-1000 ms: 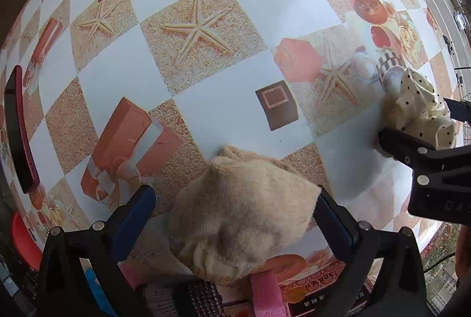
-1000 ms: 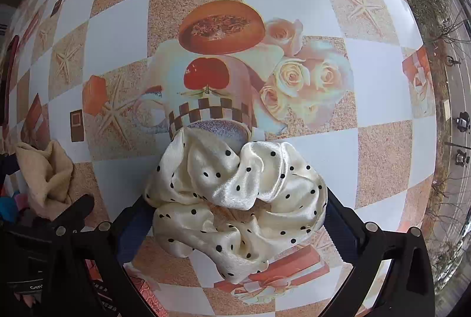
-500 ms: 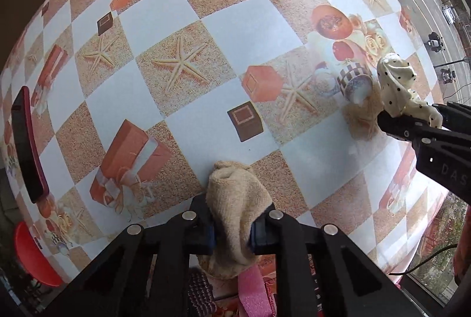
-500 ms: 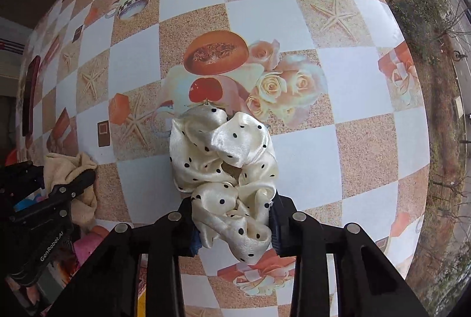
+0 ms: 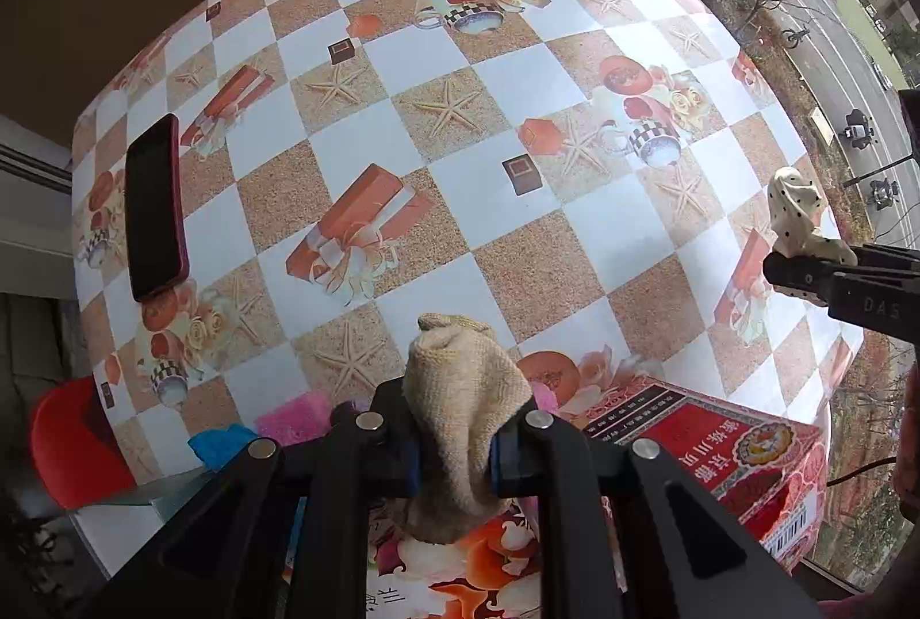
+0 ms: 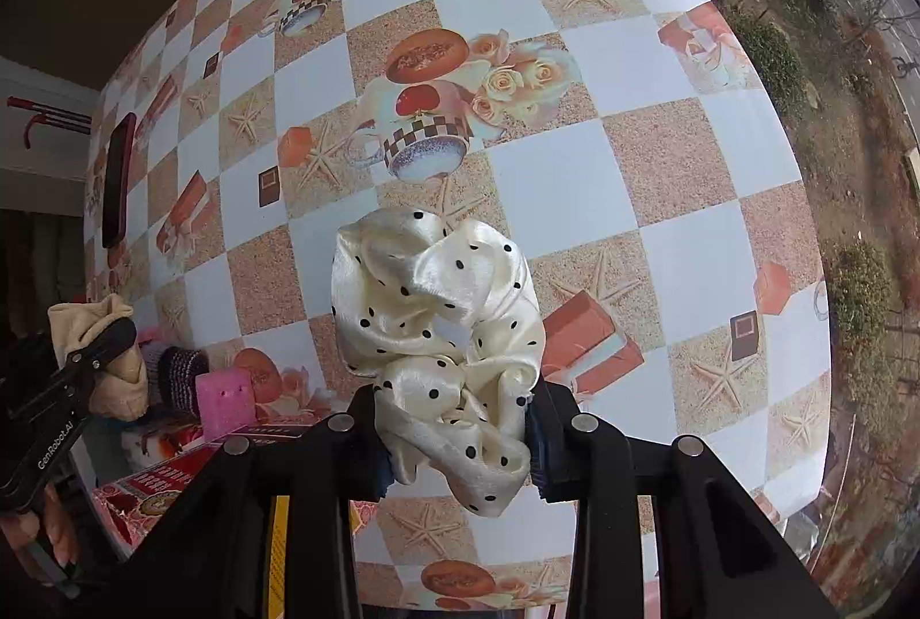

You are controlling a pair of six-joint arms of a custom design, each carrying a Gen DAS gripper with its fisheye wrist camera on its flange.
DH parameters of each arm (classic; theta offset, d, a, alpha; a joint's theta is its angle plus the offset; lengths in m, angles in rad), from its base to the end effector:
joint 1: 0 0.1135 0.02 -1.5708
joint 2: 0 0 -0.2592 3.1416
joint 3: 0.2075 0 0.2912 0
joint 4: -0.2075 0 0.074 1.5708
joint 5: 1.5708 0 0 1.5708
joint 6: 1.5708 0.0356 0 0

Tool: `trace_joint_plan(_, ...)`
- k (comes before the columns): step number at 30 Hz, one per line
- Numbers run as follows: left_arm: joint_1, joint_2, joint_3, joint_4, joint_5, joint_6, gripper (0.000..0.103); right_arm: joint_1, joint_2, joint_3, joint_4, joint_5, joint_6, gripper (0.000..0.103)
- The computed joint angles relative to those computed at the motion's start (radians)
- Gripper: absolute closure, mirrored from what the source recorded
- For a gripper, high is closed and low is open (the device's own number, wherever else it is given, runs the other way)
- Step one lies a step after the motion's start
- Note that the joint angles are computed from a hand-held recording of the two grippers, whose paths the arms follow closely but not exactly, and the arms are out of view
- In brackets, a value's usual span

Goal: Organize soft objects
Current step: 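Carry the beige cap and polka-dot scrunchie over the white box with both tools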

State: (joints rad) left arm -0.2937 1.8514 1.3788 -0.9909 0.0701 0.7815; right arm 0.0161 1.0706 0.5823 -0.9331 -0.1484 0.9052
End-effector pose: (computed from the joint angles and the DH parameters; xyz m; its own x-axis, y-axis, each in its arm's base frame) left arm 0.3673 -0.1137 0.1774 -0.4671 0.8753 -0.1251 0.8804 0.4735 0.0260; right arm 0.1916 0.0083 0.1523 -0.6404 0.7677 0.0231 0.7543 0.6230 0.2074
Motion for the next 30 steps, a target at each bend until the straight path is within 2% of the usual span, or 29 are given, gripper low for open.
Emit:
trace_joint_plan(8, 0.153, -0.196, -0.174, -0.055, 0.046, 0.184, 0.086, 0.387, -0.122, -0.002, -0.087, 0.038, 0.371, 0.067)
trace_joint_plan(12, 0.244, -0.255, -0.197, -0.107, 0.076, 0.288, 0.086, 0.596, -0.092, 0.039, -0.096, 0.065, 0.56, 0.067)
trace_joint_plan(18, 0.385, -0.271, -0.147, -0.183, 0.134, 0.405, 0.085, 0.806, 0.009, 0.123, -0.061, 0.089, 0.741, 0.067)
trace_joint_plan(23, 0.489, -0.242, -0.075, -0.22, 0.179, 0.473, 0.085, 0.901, 0.09, 0.202, -0.047, 0.097, 0.788, 0.067)
trace_joint_plan(30, 0.613, -0.173, 0.025, -0.235, 0.214, 0.522, 0.085, 0.918, 0.277, 0.416, -0.093, 0.131, 0.64, 0.067)
